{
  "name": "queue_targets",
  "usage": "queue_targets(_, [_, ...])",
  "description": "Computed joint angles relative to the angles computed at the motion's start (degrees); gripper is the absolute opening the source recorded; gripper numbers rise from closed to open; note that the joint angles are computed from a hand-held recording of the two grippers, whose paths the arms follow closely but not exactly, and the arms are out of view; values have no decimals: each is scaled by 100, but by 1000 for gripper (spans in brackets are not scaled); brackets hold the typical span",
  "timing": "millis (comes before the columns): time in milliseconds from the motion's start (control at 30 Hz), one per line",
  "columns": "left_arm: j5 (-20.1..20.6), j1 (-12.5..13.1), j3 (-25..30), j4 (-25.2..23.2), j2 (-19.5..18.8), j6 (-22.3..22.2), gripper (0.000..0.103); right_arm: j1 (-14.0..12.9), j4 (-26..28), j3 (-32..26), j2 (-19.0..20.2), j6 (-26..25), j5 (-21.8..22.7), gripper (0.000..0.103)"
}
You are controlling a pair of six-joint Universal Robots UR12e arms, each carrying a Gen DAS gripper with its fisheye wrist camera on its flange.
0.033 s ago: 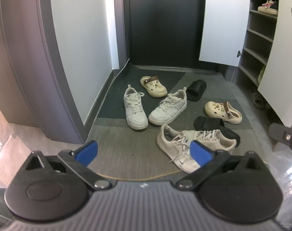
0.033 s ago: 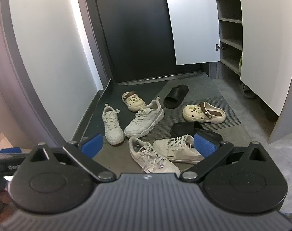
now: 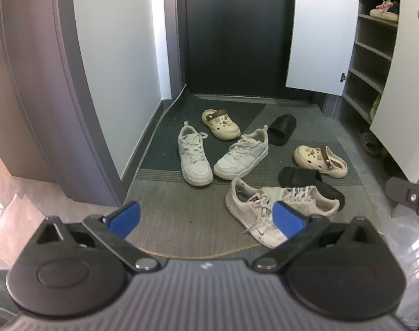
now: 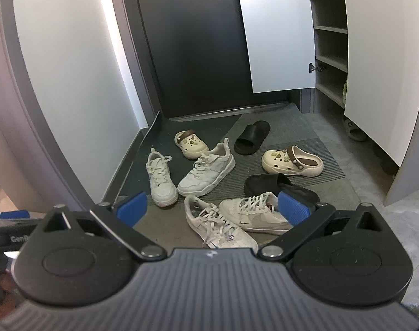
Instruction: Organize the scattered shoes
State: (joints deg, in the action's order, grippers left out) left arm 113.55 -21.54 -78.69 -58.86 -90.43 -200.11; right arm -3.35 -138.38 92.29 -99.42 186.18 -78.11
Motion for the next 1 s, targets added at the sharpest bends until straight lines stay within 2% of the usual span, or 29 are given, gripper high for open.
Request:
queue_targets(133, [5, -63, 123, -47, -77, -88, 103, -4, -60, 24, -6, 27, -23, 103])
queue_targets(333, [-177, 46, -39, 91, 46, 24, 103, -22, -198, 133, -73, 66, -25, 103])
queue_targets(400, [-219, 81, -57, 108, 61, 61, 103, 19, -42, 41, -31, -29, -151, 103])
queue_targets(467, [-268, 116, -93, 138, 85, 100, 103, 69, -122, 124, -38, -82, -265, 103])
queue_targets(700, [-417, 243, -199, 166, 186, 202, 103, 30, -67, 124, -80, -129, -254, 103])
queue_targets(1000, [-390, 208, -114, 129, 122, 223, 103, 66, 6, 90, -58, -134, -324, 103])
